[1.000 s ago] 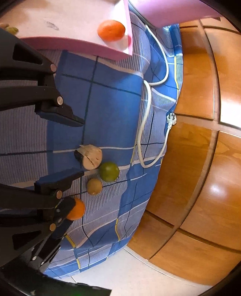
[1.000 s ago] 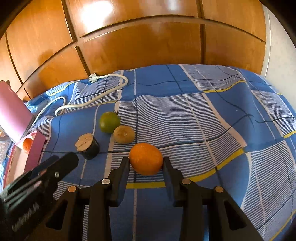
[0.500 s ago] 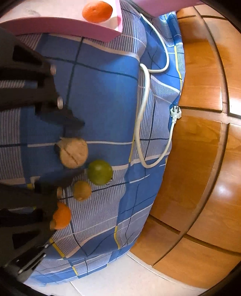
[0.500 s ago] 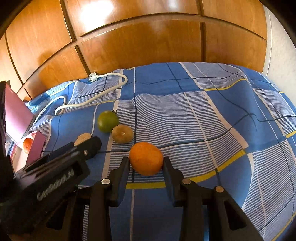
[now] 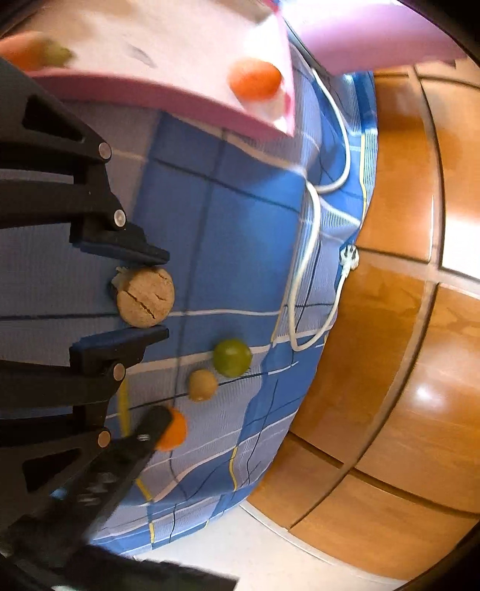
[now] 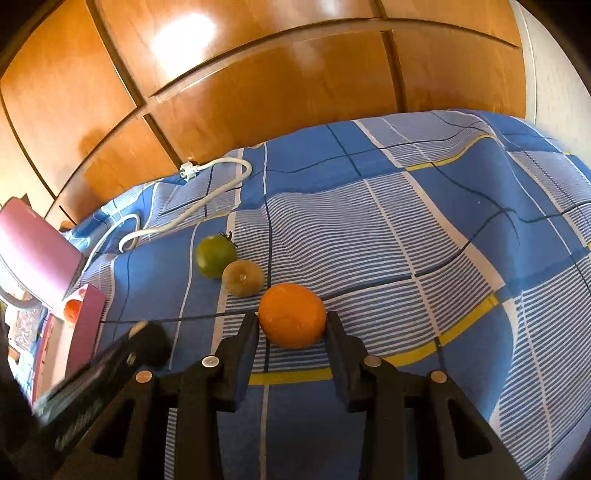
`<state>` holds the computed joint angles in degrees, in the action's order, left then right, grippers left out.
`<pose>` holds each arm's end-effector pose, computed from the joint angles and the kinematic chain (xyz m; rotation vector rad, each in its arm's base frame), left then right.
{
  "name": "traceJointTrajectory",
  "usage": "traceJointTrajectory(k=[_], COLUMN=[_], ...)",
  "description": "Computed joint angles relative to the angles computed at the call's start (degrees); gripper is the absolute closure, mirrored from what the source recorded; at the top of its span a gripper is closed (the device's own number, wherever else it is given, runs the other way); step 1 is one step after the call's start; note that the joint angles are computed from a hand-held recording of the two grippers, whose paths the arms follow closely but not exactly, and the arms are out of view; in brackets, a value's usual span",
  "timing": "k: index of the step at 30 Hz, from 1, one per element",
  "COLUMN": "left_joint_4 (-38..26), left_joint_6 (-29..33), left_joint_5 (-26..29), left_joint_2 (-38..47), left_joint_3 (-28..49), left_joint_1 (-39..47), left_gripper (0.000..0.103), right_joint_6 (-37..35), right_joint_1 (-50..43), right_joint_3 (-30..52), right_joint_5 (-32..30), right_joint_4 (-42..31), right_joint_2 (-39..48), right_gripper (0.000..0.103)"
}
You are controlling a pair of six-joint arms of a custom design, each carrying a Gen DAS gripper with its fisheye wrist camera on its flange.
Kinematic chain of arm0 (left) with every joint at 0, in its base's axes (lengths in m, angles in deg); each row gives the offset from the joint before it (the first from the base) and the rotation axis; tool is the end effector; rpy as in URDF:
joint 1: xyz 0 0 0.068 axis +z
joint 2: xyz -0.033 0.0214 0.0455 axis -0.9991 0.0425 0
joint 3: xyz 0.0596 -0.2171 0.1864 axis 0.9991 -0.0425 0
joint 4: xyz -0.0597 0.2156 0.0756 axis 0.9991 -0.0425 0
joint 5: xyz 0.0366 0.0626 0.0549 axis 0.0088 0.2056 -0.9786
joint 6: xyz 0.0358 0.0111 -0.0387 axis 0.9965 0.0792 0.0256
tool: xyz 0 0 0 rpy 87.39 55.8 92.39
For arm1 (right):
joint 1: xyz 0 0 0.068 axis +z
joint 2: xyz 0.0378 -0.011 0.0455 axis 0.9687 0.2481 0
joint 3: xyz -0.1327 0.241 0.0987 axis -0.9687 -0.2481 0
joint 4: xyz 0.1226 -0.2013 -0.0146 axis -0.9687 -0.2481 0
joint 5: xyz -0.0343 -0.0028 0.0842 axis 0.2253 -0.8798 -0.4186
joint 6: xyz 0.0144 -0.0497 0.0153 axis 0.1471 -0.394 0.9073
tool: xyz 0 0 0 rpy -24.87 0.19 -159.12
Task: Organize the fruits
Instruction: 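Grasp the cut round slice with the left tool while the right tool grasps the orange, then carry the slice and the orange toward the pink tray with both tools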
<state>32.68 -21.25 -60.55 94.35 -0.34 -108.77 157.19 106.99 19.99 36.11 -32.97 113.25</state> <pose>0.3201 -0.1387 0.0128 0.6468 2.3708 -0.6309 0.2141 0.1075 0.0044 1.0233 2.1575 0.0483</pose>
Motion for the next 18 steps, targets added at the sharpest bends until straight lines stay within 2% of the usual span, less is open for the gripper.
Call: traceJointTrajectory(k=[4,9,18], left_joint_4=[5.6,4.7,2.6], left_joint_6=[0.7,-0.9,-2.1], left_joint_5=[1.6,0.3,2.0], left_joint_2=[0.2,1.1,1.7], left_joint_3=[-5.7,-4.0,-2.1], left_joint_1=[2.2,1.0,1.6], left_gripper=[0.069,0.068,0.067], right_joint_6=[0.1,-0.1,-0.1], right_joint_1=[0.2,0.0,0.1], right_joint_3=[-0.2,-0.2,0.7], right_joint_5=[0.2,-0.2,0.0], right_joint_4=[0.0,0.2,-1.7], right_joint_2=[-0.2,0.0,-0.1], right_gripper=[0.067,0.067,0.067])
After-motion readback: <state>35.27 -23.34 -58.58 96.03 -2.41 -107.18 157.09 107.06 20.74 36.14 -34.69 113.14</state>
